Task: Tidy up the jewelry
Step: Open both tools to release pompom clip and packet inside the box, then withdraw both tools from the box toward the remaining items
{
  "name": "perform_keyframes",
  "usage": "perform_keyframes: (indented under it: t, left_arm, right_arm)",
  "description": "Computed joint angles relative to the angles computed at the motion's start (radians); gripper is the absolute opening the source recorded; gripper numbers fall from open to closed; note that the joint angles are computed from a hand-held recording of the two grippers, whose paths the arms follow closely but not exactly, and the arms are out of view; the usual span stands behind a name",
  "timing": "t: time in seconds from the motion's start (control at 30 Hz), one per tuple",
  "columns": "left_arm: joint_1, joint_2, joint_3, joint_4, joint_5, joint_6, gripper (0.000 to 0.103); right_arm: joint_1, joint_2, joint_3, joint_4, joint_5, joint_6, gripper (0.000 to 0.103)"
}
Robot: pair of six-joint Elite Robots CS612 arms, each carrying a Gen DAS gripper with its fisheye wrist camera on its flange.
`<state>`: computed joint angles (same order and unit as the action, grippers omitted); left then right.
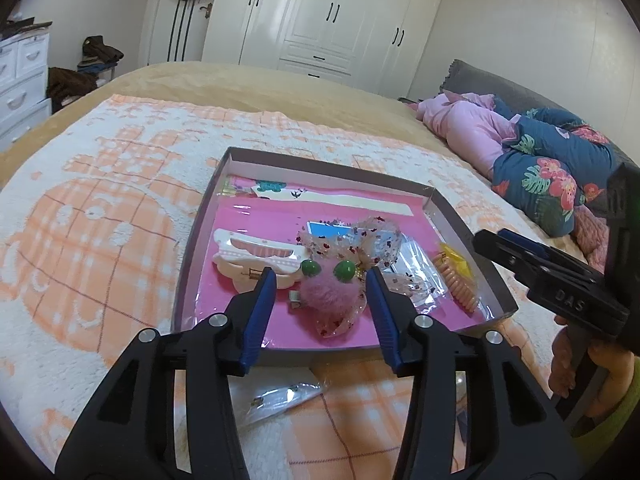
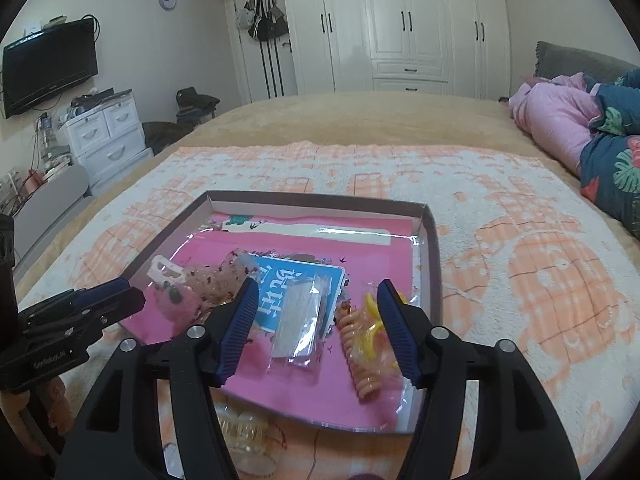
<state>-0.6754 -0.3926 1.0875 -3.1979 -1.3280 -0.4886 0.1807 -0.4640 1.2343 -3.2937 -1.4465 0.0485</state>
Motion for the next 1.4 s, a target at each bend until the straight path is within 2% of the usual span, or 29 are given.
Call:
perform_keyframes:
  t: [0.23,0.3,0.43,0.5,0.53,0.7,1.13,1.4]
  left_arm:
    - [-0.011,-0.026,0.044,-0.042,0.032,0.008,0.049]
    - [-0.014,-0.033,0.057,-0.057,0.041,0.009,0.056]
    - [-0.021,-0.047,0.08,-0.087,0.062,0.02,0.063]
    - [-0.024,-0.053,0.09,-0.101,0.07,0.023,0.074]
    - [-0.025,-0.056,0.095,-0.107,0.075,0.025,0.076]
    - [-0.035,-0.072,0.121,-0.138,0.102,0.035,0.088]
    - [-0.049,-0.102,0.186,-0.178,0.141,0.037,0.091]
    - [-0.056,-0.119,0.236,-0.236,0.183,0.029,0.091]
  right_arm:
    - [0.002,-0.029,0.059,-0.074,-0.005,-0.005,0.07]
    - [0.001,-0.035,0.073,-0.094,-0.004,0.002,0.073]
    - [-0.002,-0.051,0.101,-0.13,0.003,0.016,0.08]
    - [-0.002,-0.057,0.114,-0.151,0.002,0.022,0.082]
    - [-0.003,-0.06,0.12,-0.159,0.003,0.025,0.084]
    - [-0.006,-0.076,0.152,-0.192,0.01,0.033,0.087]
    - [-0.004,-0.106,0.223,-0.239,0.024,-0.003,0.087]
    - [0.0,-0.117,0.259,-0.266,0.036,-0.02,0.087]
